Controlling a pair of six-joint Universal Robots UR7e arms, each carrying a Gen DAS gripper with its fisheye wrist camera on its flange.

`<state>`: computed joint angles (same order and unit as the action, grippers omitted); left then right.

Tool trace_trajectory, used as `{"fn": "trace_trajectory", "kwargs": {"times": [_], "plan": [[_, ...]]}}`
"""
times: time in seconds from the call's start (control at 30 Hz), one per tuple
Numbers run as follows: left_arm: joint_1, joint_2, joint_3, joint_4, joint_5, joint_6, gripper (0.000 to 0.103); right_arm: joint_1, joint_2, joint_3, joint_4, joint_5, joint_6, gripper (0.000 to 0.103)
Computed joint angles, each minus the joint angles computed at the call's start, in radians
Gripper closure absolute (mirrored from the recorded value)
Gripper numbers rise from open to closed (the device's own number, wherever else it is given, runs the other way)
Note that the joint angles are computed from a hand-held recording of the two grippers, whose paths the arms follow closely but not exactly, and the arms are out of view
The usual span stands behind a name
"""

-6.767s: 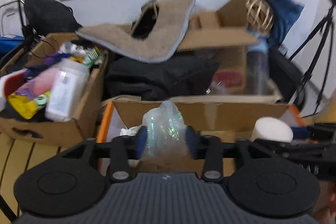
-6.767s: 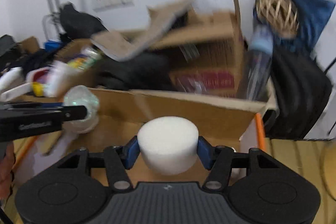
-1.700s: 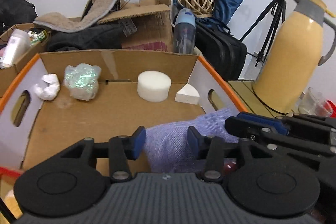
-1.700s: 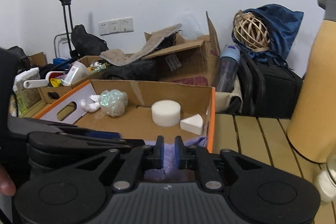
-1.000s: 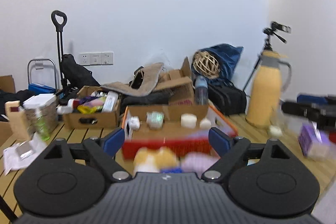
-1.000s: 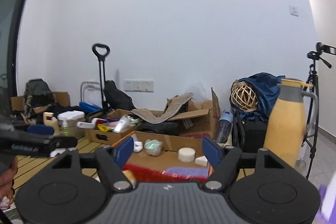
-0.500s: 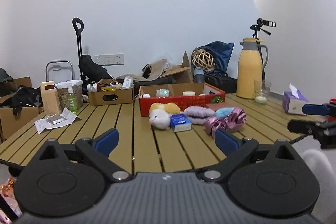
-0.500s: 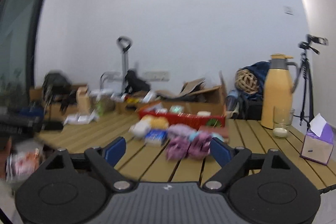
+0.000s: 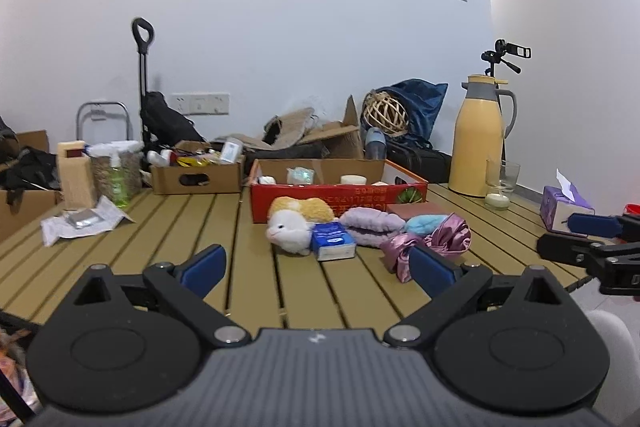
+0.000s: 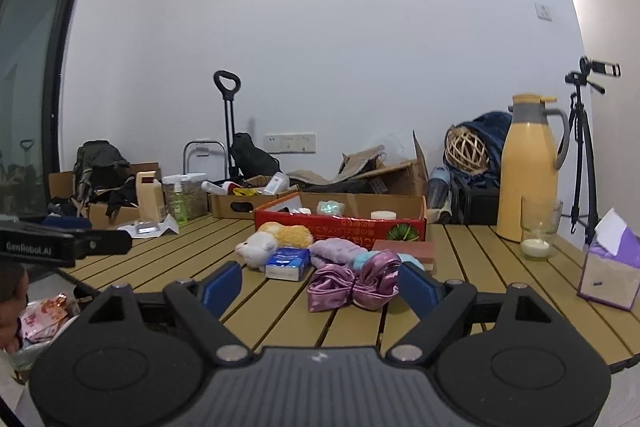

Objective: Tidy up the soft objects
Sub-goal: 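Move both tools back over the soft items on the table, then grasp the pink satin cloth with both tools and lift it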

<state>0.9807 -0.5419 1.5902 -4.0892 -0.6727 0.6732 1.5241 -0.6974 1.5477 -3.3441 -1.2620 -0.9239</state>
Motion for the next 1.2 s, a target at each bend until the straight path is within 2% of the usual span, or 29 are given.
{"fn": "trace_trajectory", "kwargs": {"times": [0.13, 0.23, 0.27, 0.4, 0.47, 0.53, 0.6, 0.7, 0.77, 0.93, 0.97, 1.07, 1.2], "plan": [[0.050, 0.032, -0.117, 0.182, -0.084, -0.060, 0.009, 0.015, 0.087, -0.169, 0.086, -0.041, 0.063, 0.027], [0.090, 0.076, -0.254, 0.358, -0.141, -0.112, 0.022, 0.028, 0.169, -0.335, 0.200, -0.093, 0.113, 0.038], [0.102, 0.099, -0.308, 0.425, -0.153, -0.134, 0.025, 0.033, 0.201, -0.397, 0.241, -0.110, 0.127, 0.040], [0.155, 0.189, -0.530, 0.679, -0.223, -0.213, 0.027, 0.040, 0.353, -0.693, 0.434, -0.163, 0.188, 0.047], [0.177, 0.236, -0.633, 0.791, -0.246, -0.262, 0.031, 0.040, 0.434, -0.855, 0.545, -0.186, 0.237, 0.057], [0.199, 0.261, -0.698, 0.899, -0.276, -0.320, 0.051, 0.036, 0.496, -0.982, 0.655, -0.198, 0.278, 0.064], [0.221, 0.257, -0.709, 0.972, -0.332, -0.358, 0.070, 0.031, 0.530, -1.050, 0.728, -0.209, 0.286, 0.071], [0.236, 0.240, -0.694, 0.984, -0.387, -0.386, 0.070, 0.028, 0.538, -1.063, 0.751, -0.208, 0.294, 0.072], [0.241, 0.237, -0.696, 0.999, -0.398, -0.404, 0.070, 0.026, 0.535, -1.055, 0.758, -0.208, 0.290, 0.072], [0.238, 0.238, -0.698, 1.008, -0.385, -0.388, 0.074, 0.026, 0.553, -1.100, 0.810, -0.206, 0.310, 0.073], [0.234, 0.238, -0.698, 1.012, -0.375, -0.381, 0.075, 0.023, 0.547, -1.097, 0.829, -0.187, 0.310, 0.079], [0.211, 0.202, -0.630, 0.990, -0.337, -0.355, 0.080, 0.020, 0.465, -0.961, 0.816, -0.153, 0.291, 0.089], [0.180, 0.096, -0.415, 0.865, -0.319, -0.372, 0.080, 0.019, 0.341, -0.724, 0.732, -0.108, 0.275, 0.090]]}}
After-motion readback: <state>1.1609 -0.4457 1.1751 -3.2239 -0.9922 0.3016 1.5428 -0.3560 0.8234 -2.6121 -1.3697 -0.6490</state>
